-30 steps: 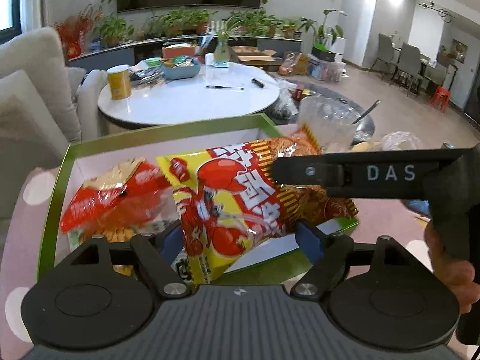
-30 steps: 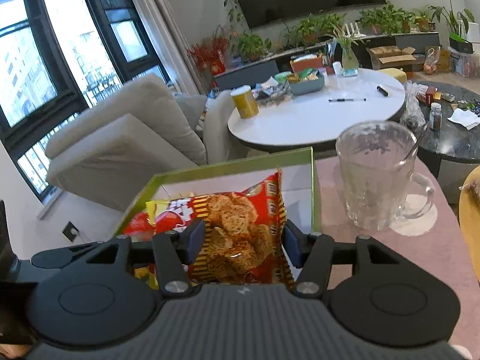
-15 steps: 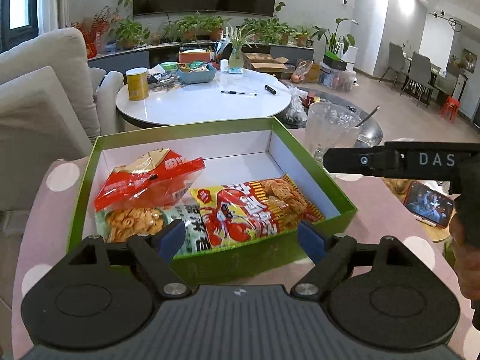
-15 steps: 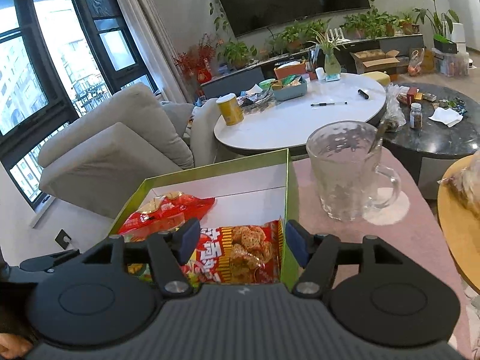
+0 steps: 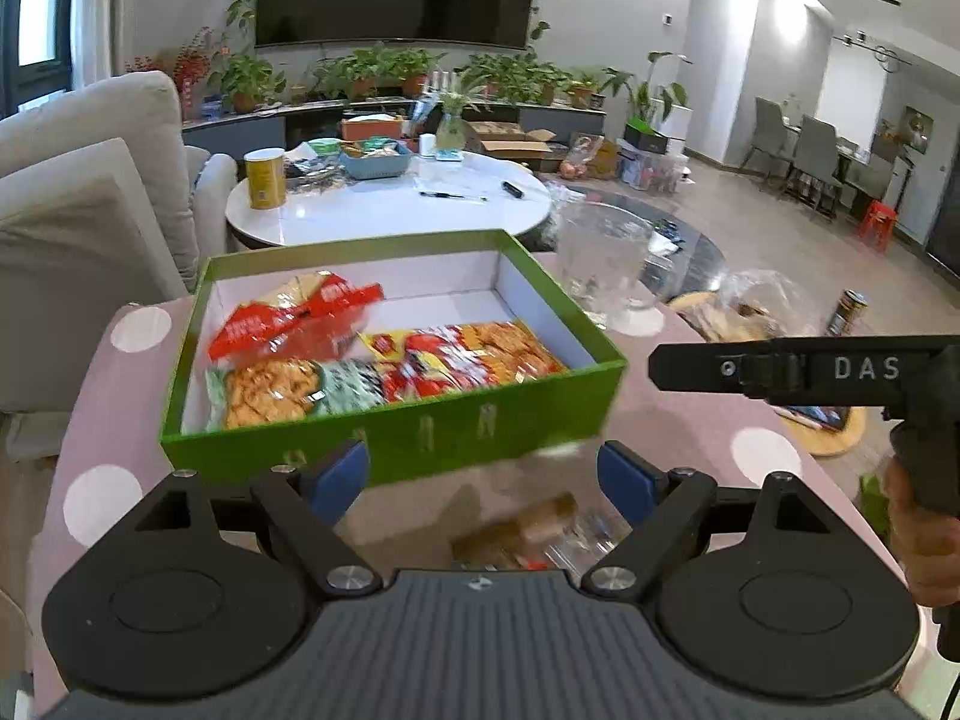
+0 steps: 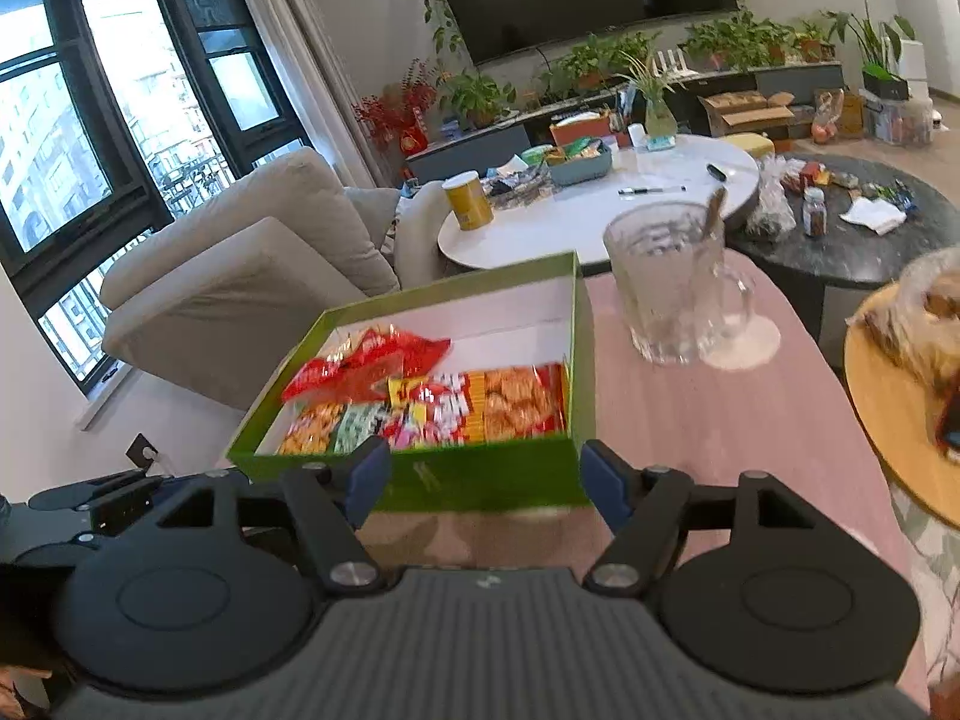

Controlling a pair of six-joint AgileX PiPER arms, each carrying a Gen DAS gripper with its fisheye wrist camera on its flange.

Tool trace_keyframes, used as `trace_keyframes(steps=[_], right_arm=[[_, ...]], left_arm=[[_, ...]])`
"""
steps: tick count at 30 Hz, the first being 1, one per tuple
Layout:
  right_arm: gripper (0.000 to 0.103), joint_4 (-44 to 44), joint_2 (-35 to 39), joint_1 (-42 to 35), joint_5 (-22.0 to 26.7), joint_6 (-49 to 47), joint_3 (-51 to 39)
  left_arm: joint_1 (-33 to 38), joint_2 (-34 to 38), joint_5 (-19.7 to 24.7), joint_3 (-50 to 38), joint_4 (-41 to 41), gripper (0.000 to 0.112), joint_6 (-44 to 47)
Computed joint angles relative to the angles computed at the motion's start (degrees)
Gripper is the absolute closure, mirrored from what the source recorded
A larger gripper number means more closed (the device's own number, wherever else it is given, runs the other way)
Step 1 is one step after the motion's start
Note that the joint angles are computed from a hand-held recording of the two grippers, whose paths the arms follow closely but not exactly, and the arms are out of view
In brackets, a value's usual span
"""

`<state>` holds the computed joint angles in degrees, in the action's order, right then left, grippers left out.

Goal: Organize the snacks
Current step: 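Grasp the wrapped bread slice with the left tool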

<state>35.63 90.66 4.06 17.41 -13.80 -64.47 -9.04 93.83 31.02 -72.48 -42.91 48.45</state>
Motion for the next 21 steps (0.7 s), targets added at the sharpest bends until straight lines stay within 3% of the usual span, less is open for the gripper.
trace_keyframes(steps=[15, 21], right_arm=[[0.043, -3.31, -7.72, -0.15, 1.67, 9.46, 11.19], [0.034, -3.81, -8.98, -0.31, 3.59, 11.79, 13.6]], left_arm=[[-2.14, -8.46, -0.87, 11.87, -2.84, 0.03, 4.25], [-3.97, -10.62, -0.28, 14.72, -2.48, 0.03, 5.48]])
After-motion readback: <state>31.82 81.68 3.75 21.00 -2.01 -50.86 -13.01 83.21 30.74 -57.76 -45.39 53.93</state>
